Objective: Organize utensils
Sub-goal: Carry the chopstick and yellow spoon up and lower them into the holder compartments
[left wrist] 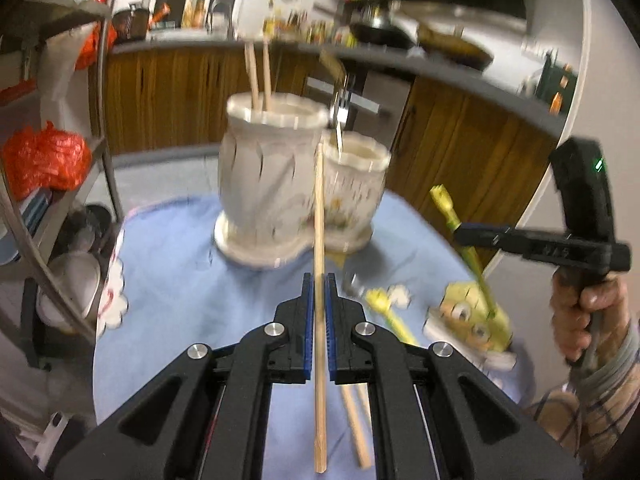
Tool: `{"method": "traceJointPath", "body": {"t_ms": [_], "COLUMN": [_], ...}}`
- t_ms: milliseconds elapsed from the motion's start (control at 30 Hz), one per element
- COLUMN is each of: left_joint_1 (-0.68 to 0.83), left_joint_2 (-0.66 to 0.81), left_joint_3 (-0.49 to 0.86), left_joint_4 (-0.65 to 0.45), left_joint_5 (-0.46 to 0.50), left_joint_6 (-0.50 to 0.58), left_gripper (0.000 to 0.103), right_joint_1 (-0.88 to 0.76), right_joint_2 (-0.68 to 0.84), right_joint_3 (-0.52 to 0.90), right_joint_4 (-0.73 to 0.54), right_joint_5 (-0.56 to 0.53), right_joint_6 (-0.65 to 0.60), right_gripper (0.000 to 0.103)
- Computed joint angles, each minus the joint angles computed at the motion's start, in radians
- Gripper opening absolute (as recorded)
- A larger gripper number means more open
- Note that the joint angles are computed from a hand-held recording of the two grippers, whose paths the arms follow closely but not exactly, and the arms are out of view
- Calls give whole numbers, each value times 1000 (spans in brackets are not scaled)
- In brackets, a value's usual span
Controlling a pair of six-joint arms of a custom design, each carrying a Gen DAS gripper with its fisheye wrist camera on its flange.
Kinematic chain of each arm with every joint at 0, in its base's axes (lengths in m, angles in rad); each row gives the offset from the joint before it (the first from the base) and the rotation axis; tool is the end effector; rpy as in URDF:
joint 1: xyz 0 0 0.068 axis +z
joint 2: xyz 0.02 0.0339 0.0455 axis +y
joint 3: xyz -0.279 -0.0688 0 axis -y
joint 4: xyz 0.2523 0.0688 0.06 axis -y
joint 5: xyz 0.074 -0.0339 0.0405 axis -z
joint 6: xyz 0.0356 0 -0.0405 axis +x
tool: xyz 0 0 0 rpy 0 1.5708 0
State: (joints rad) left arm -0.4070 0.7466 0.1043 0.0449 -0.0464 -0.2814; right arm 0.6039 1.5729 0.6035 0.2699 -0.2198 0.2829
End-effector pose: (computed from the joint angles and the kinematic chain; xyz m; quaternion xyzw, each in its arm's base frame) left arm 0.1327 -0.0554 0.1383 0.0446 0.8826 -0.1385 0.4471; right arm 0.2393 0.1745 0.1484 -0.1897 0.8821 0.2698 0.3362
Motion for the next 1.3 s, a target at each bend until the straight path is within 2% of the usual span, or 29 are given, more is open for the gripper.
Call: {"method": "traceJointPath", "body": {"t_ms": [100, 133, 333, 467, 633, 833, 1000, 1133, 1300], "left_joint_1": [-18, 4, 42, 94, 213, 292, 309, 272, 241], "left_joint_2": [-48, -55, 3, 68, 176, 371, 510, 621, 785], "left_joint_3": [9, 16, 32, 40, 40, 67, 113, 127, 146], "left_joint_4": [15, 18, 169, 312, 559, 827, 1012, 1158, 1314], "left_joint_5": [-33, -15, 14, 29, 144, 206, 183, 83, 2], "left_joint_6": [-9, 2, 25, 49, 5, -49, -78, -67, -49], "left_gripper": [5, 5, 5, 5, 5, 5, 5, 5, 5], "right_joint_1": [-5, 0, -6, -12, -32, -49, -42, -20, 8], "right_joint_2": [9, 8, 58, 84, 124, 192, 244, 301, 369], "right_joint_3": [2, -2, 3, -2, 6, 77, 141, 190, 241], "right_joint_4": [67, 86, 231, 352, 521, 595, 631, 656, 679], "right_joint_5": [-19, -12, -19, -4, -26, -35, -6, 42, 117], "right_joint_6": [23, 27, 61, 78, 120, 136, 134, 131, 100], "right_gripper": [11, 11, 11, 11, 11, 11, 10, 10, 10]}}
